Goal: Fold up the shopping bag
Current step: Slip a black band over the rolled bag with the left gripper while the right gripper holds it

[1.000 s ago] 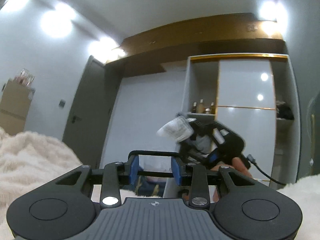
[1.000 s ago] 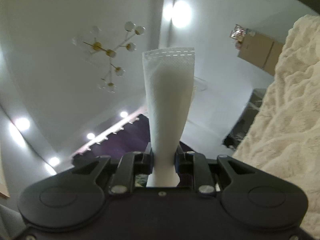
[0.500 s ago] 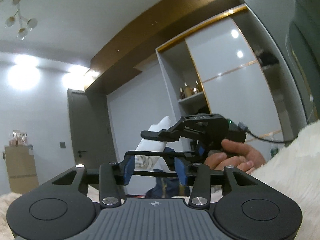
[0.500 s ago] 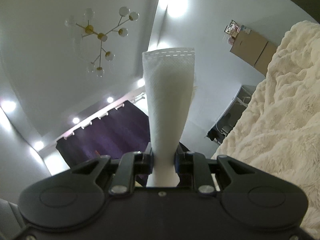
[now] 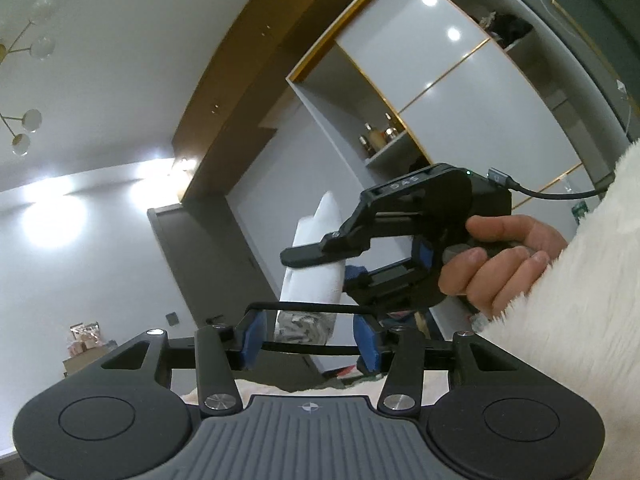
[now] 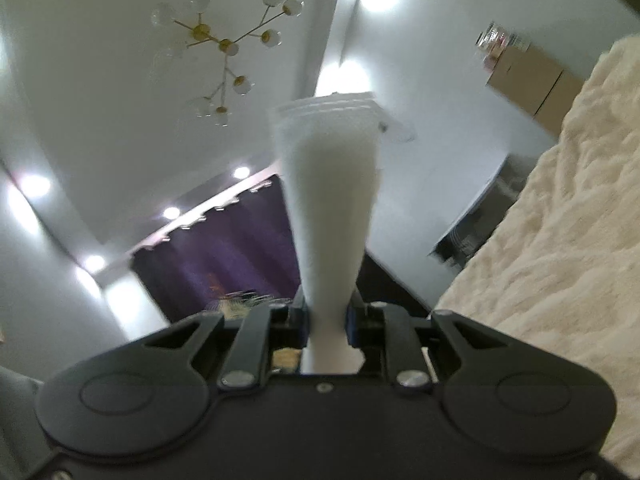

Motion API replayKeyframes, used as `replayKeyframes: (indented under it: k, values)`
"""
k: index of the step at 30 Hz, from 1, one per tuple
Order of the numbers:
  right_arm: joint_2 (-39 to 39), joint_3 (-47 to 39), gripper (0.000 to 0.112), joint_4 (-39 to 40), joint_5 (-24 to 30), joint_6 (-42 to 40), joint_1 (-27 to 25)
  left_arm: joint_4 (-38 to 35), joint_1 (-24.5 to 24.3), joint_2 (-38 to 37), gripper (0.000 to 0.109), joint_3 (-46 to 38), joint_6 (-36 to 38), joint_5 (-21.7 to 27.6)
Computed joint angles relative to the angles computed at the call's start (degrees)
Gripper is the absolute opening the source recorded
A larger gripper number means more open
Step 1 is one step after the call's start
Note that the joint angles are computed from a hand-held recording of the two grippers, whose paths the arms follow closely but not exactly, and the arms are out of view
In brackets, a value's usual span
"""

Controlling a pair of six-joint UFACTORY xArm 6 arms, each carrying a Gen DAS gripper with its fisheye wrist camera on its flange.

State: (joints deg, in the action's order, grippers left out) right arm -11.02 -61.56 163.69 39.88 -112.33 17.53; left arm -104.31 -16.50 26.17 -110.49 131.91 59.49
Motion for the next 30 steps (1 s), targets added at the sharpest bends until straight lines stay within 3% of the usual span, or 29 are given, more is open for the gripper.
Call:
replayKeyframes:
  k: [5, 12, 17, 22, 30]
  values:
    - [2.27, 2.6, 0.014, -9.87, 13.04, 16.92, -3.33, -0.79, 0.46, 1.72, 0.043, -1.34, 0.16, 1.56]
    - [5.63, 1.72, 0.013, -16.21, 20.92, 25.21, -5.48, -3.05, 1.37, 3.58, 0.043, -1.97, 2.16, 5.6]
    - [6.12, 0.84, 0.012, -17.13, 18.08, 24.57, -5.1, -4.38, 1.77, 3.65, 0.043, -1.44, 2.86, 8.18]
    - [5.4, 1.01, 0.013, -15.73, 15.88, 19.0, -3.63, -6.5, 1.32, 3.1, 0.043, -0.21, 3.92, 7.67]
    - [5.98, -0.38, 0.019, -17.14, 13.32, 17.99, -2.1, -8.13, 1.33, 2.46, 0.043, 1.47, 4.49, 9.03]
